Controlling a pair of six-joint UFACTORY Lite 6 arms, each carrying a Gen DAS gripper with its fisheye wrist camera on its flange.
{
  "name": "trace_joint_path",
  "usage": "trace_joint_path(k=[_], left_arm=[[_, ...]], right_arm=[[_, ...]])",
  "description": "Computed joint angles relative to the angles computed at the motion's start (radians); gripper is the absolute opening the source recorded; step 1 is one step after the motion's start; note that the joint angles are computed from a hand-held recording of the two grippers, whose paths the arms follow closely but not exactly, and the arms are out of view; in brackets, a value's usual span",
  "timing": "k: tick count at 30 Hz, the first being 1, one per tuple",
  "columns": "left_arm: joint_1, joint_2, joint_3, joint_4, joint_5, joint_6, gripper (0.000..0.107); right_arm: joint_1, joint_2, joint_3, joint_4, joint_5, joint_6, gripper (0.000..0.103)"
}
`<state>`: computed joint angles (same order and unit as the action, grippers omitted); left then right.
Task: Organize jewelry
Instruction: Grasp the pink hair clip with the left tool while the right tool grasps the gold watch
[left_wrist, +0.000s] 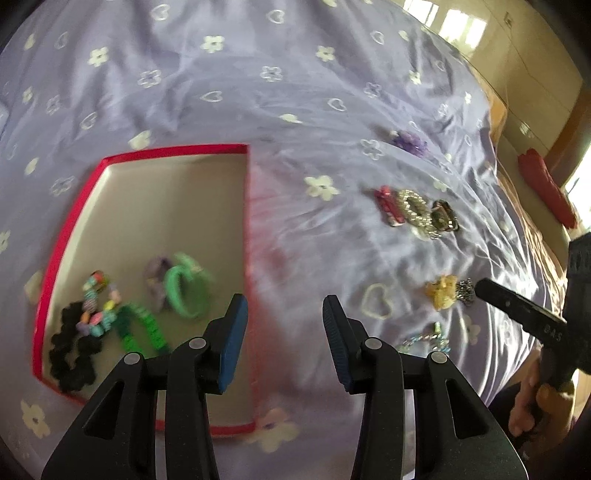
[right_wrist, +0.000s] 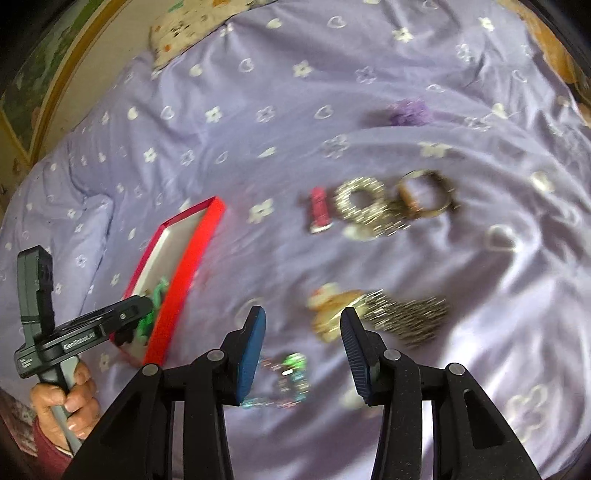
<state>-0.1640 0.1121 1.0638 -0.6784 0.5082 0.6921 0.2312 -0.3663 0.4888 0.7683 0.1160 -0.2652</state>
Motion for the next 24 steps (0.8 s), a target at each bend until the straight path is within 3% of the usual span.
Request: trace_joint_path(k=[10, 24], left_arm=[[-0.229, 0.229, 0.266, 0.193, -0.038, -0.262, 0.043], [-0.372, 0.698, 0.819, 0.359, 0.061, -0.522, 0.043]], right_arm=[[-0.268, 0.141, 0.102, 0.386, 0.078, -0.609, 0.044], [-0.343, 0.473, 0.356, 0.491, 0.075, -0.841, 0.044]])
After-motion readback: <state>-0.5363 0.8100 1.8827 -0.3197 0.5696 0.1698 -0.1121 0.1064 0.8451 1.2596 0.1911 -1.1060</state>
